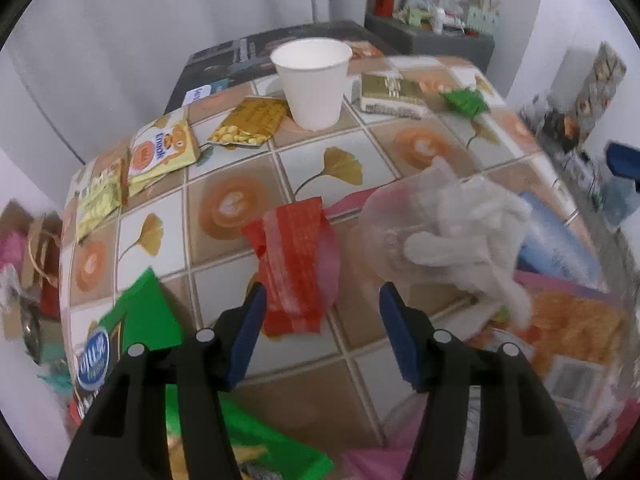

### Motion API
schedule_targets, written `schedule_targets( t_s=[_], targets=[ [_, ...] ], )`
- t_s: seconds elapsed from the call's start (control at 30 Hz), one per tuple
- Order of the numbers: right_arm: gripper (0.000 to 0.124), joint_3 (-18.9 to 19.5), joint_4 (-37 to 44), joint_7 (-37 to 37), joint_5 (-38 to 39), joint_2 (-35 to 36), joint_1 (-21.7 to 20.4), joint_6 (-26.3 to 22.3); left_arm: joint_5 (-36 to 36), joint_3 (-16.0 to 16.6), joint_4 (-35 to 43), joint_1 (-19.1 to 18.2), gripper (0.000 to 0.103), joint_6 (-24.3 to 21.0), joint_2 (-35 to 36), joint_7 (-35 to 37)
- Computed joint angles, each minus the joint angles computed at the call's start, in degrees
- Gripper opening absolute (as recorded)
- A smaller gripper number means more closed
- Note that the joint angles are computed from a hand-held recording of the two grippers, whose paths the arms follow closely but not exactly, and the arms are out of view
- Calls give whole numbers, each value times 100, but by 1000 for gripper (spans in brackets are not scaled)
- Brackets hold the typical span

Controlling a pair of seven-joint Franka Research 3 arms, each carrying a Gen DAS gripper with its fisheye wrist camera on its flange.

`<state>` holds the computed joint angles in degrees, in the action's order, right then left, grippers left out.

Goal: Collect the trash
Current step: 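Move both tools back to the table toward the red wrapper and clear container, then grasp the red wrapper with the left gripper while the right grasps the clear plastic container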

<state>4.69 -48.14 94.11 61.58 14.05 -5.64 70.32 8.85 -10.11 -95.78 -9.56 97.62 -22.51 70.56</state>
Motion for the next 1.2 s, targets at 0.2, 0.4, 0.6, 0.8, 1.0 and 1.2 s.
schedule_targets(
  t_s=[0.2, 0.4, 0.6, 0.8, 1.0, 1.2],
  targets=[
    [51, 283, 520, 691, -362, 586, 416, -158, 116, -32, -41, -15, 57, -100, 224, 291],
    [47, 433, 565, 938, -740, 762, 641, -201, 299, -63, -124, 16, 57, -10, 234, 283],
    [35, 383, 90, 940, -971, 580, 844, -88, 331, -41, -154, 47, 41, 33, 199, 228],
    [17, 325, -76, 1053, -914, 541, 872, -87, 128, 65, -221, 87, 27, 57, 105, 161],
    [6, 287, -267, 1028, -759, 448, 846, 3, 71, 80, -268, 121, 20, 120, 46, 98],
    [5, 235, -371, 1009, -648, 377, 785, 49, 158, 41, -279, 144, 4, 208, -28, -10]
  ],
)
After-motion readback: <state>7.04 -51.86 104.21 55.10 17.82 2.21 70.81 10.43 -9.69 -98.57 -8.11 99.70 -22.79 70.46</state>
